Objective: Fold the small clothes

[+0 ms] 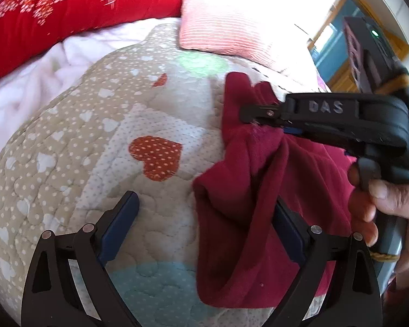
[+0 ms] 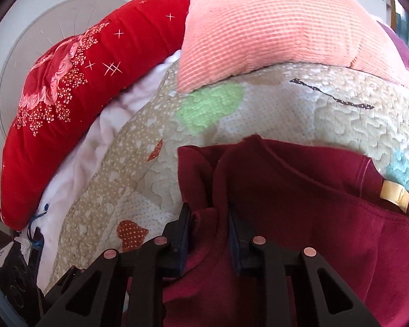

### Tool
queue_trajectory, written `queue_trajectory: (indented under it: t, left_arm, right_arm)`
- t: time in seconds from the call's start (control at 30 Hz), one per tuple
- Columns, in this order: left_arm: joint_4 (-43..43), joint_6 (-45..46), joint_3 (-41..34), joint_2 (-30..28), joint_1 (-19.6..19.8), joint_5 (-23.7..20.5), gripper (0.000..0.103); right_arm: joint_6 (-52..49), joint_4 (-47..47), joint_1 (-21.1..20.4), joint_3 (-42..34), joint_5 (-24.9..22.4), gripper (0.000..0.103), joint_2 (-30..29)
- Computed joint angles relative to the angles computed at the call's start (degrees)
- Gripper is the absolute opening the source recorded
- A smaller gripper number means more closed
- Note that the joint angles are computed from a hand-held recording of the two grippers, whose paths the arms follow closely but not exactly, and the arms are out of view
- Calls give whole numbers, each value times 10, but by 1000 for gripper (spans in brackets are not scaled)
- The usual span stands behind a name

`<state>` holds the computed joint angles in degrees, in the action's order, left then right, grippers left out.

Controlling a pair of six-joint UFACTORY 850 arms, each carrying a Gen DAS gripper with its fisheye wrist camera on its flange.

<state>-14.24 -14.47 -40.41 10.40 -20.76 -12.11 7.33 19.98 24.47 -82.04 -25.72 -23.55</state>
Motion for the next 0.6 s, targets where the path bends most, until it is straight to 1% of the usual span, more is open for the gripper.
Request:
queue_trajectory:
  t: [0.07,0.17,0.27,0.33,0.5,0.6]
  left_arm:
    - [26,-14,-2,-3,-5,0,94]
    - [33,-17,-2,-6,-8,3,93]
    - [30,-15,-3,-8,-7,4,92]
    - [28,-11,-3,-7,-6,3,91]
    - [33,-15,-2,-4,-5,1,92]
    - [40,-23,2,1,-7,0,92]
  right_arm:
    - [-1,8,-1,-4,-3,24,-2]
    - [16,-15,2,-10,-9,25,-5]
    - [21,-16,5,-23,-15,37,-16]
    - [34,-29,6,-27,-18,39,-20]
    - [86,-95,18,-48,-31,46,-33]
    - [105,-126,23,-53,-33,47,-37]
